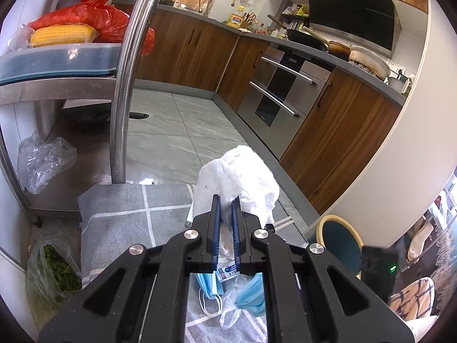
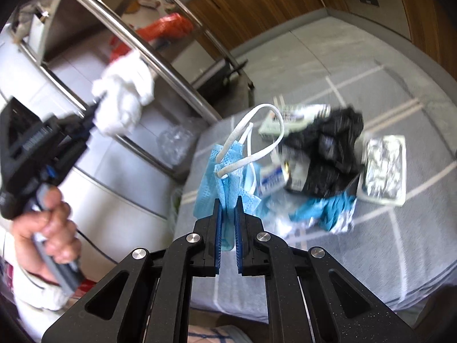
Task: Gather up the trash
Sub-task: 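Lift the tissue with the left tool while the right tool grasps a blue face mask, then carry tissue and mask to the bin and open both tools to drop them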
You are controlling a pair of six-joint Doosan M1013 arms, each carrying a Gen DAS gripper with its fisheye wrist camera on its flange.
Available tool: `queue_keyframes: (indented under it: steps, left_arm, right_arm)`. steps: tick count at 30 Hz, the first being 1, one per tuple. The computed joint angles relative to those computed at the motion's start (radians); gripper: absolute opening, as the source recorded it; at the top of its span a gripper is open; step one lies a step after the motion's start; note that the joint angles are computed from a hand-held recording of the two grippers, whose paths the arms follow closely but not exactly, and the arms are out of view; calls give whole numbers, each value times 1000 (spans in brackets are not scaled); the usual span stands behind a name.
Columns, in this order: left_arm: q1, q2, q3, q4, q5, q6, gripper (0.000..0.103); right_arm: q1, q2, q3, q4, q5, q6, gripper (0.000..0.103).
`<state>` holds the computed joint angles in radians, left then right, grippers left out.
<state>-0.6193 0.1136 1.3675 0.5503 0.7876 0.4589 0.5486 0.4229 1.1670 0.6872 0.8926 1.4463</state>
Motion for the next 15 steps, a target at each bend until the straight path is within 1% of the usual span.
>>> queue_keyframes:
  steps: [6, 15]
  left_arm:
    - [-10, 19, -25, -3, 11, 25, 7]
    - [-26, 72, -84, -69, 14, 119, 7]
  right_arm:
    - [-33, -30, 6, 2, -16, -37, 9]
    - [-111, -105, 71, -68, -47, -71, 9]
